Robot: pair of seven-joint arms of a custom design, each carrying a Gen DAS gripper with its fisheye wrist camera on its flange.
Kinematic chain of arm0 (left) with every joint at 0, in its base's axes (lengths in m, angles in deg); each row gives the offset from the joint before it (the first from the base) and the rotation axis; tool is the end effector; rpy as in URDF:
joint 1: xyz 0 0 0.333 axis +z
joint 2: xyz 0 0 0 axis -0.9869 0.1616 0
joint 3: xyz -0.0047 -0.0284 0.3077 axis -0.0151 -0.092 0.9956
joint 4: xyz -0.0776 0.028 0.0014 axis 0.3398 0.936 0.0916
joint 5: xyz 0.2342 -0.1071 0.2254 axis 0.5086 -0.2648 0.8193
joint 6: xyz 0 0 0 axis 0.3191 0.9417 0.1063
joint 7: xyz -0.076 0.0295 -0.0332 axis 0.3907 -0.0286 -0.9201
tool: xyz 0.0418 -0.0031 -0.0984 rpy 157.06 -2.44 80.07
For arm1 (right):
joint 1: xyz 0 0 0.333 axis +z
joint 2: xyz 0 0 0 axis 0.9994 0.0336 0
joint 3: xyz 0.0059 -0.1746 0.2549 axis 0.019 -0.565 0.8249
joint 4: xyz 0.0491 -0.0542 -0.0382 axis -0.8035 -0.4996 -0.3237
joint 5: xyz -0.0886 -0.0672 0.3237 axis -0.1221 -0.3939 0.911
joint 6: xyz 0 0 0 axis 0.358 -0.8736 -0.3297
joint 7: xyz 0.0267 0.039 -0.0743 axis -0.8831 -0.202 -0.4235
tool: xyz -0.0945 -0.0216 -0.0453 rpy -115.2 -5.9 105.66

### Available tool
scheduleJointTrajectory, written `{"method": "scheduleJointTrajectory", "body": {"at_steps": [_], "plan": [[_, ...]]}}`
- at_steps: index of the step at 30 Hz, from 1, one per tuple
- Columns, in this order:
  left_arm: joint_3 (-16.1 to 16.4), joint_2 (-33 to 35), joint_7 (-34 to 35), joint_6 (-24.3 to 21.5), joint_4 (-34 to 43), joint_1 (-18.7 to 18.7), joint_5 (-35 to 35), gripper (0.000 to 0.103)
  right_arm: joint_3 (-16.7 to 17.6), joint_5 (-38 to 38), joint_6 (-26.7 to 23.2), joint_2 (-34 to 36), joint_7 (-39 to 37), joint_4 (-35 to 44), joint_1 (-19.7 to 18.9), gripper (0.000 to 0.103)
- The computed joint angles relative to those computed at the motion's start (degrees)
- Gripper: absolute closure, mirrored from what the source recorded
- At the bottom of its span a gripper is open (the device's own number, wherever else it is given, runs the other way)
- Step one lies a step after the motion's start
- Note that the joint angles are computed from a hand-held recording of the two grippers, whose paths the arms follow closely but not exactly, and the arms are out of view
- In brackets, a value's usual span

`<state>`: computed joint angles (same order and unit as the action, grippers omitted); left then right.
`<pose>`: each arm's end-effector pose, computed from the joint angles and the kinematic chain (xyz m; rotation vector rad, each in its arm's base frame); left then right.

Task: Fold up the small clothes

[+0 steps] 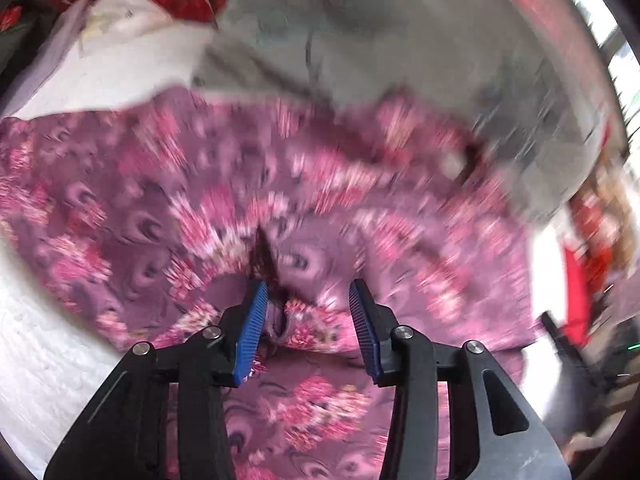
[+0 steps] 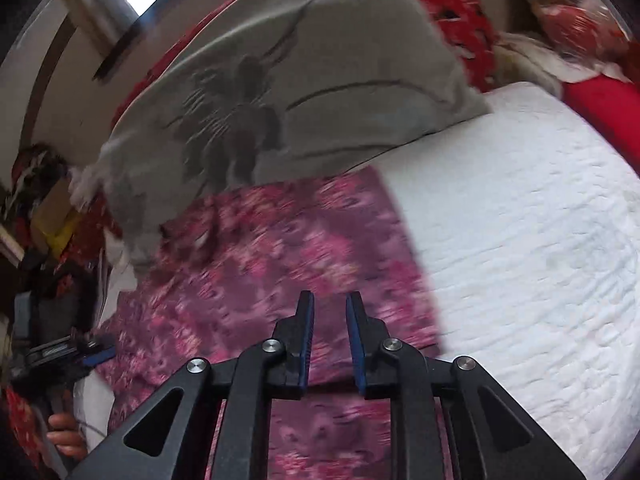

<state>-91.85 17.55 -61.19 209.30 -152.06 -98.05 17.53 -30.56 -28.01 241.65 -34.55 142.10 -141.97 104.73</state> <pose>0.4946 -0.2874 0.3996 -2.5118 1.5546 -0.6011 0.4964 0.1492 0.4510 -1.7487 1.6681 -0.1060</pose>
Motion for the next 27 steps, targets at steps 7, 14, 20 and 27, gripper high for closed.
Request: {"method": "scheduleJointTrajectory", "body": {"at_steps": [7,14,20,27], "plan": [[0.1,-8.6,1.5,11.5,-11.4,3.3,-4.9,0.061,4.3,-4.2,-1.4,4.2,0.8,4.9,4.9,0.080],[4.0,-25.9,-2.9,9.3,-25.8,11.3,0.3,0.043,6.6,-13.2,-0.4,13.8,5.8,13.8,11.5,0.079],[4.2,-37.7,-4.2,-2.7,-33.7,21.7,8.3,0.043,3.0,-28.7,14.4,15.5,15.7,7.7,18.3,0.069],[6.5,-38.1,0.3,-1.4,-38.4,26.9,10.3,0.039,10.8,-22.6,14.8,15.9,10.2,7.9,11.1,0.068]]}}
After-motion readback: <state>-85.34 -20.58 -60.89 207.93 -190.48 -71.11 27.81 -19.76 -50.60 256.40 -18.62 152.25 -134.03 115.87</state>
